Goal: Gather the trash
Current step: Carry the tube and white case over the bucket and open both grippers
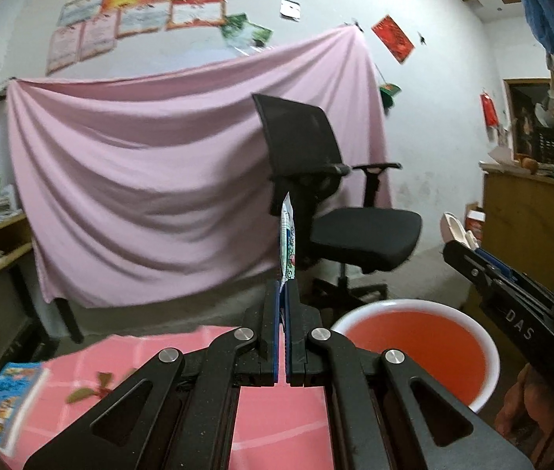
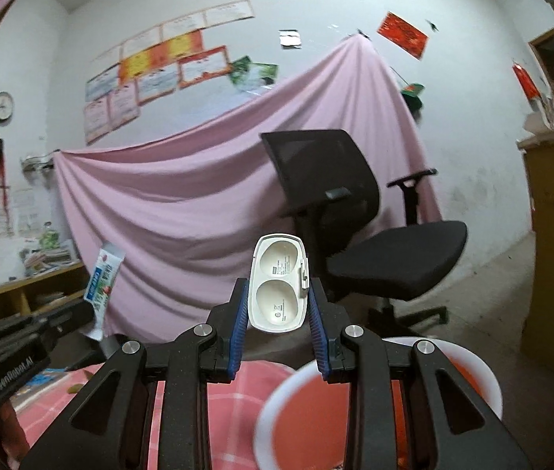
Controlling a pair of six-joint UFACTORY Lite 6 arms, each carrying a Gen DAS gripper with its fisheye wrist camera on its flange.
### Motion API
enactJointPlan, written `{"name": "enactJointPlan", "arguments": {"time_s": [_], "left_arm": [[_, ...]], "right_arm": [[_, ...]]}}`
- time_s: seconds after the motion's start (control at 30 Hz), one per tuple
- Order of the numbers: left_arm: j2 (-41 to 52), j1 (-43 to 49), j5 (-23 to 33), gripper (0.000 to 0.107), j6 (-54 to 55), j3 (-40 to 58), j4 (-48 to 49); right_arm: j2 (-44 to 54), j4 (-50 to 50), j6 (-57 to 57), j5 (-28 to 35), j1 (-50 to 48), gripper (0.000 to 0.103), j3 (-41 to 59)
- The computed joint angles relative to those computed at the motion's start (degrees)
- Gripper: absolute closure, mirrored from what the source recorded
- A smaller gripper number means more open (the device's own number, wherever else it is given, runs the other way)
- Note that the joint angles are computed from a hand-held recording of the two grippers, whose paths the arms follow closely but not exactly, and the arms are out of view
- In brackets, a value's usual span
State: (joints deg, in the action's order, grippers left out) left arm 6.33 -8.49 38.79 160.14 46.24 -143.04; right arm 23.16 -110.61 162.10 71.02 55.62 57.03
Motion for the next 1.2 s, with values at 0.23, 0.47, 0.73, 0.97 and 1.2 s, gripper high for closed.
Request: {"name": "enactJointPlan", "arguments": {"time_s": [0.23, 0.47, 0.73, 0.97, 1.2], "left_arm": [[8.2, -7.4, -5.0, 0.107, -4.1, 7.3, 0.8], [15.0, -11.3, -11.2, 0.107, -16.1, 15.8, 10.5], [19.8, -12.9, -14.7, 0.107, -35.1, 22.7, 28.8], [20.3, -12.1, -14.1, 0.106, -43.1, 22.9, 35.8], [20.7, -10.8, -12.7, 0.089, -47.0, 23.5, 38.5]], "right_arm": [[-2.9, 0.6, 4.0, -5.4, -3.8, 0.076, -5.0], [-3.9, 0.0, 7.0, -10.9, -7.1, 0.076, -7.6], [-4.2, -0.8, 8.9, -15.4, -9.7, 0.076, -9.0], [-4.4, -0.2, 9.3, -17.9, -11.0, 0.075, -9.6], [-4.9, -0.2, 9.6, -17.5, -10.9, 0.073, -10.3]]}}
